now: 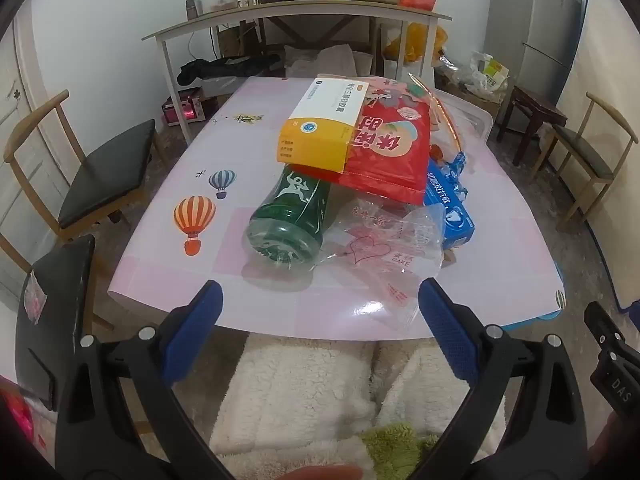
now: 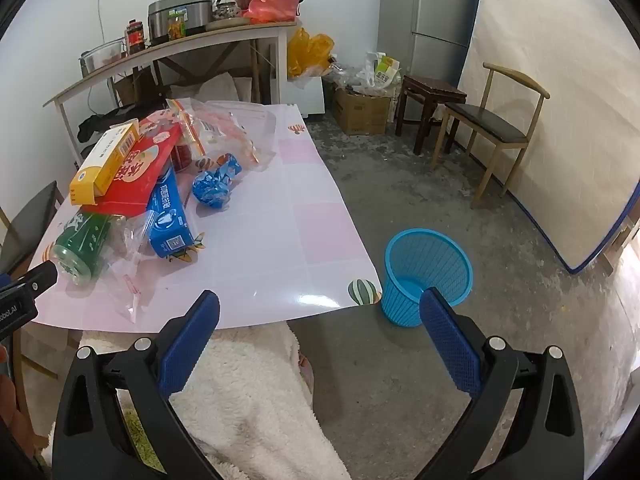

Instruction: Collect trash

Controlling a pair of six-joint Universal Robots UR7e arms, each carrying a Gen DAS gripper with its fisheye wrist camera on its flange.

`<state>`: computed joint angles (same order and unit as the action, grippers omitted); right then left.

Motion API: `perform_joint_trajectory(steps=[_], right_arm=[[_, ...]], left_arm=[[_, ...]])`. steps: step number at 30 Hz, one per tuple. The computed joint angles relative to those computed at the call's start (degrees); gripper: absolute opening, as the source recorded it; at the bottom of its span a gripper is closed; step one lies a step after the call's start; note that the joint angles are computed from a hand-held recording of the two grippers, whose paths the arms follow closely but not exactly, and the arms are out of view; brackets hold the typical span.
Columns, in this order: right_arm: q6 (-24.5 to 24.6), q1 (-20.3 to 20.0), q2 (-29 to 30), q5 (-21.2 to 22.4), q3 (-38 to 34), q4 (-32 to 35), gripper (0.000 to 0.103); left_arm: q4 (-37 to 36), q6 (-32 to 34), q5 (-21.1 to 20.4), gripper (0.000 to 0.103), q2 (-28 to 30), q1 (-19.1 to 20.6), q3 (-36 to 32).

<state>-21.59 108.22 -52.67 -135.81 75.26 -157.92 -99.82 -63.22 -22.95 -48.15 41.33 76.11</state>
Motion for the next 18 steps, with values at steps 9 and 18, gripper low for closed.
perform_joint_trajectory(steps=[9, 18], right_arm=[[0.23, -0.04, 0.18, 0.28, -0.30, 0.16, 0.098], [0.47, 0.02, 0.12, 0.44, -0.24, 0.18, 0.098]], left_arm=[[1.31, -1.02, 0.12, 0.094, -0.09, -0.07, -0.10], [1.62, -0.97, 0.11, 0.094, -0.08, 0.18, -0.45]])
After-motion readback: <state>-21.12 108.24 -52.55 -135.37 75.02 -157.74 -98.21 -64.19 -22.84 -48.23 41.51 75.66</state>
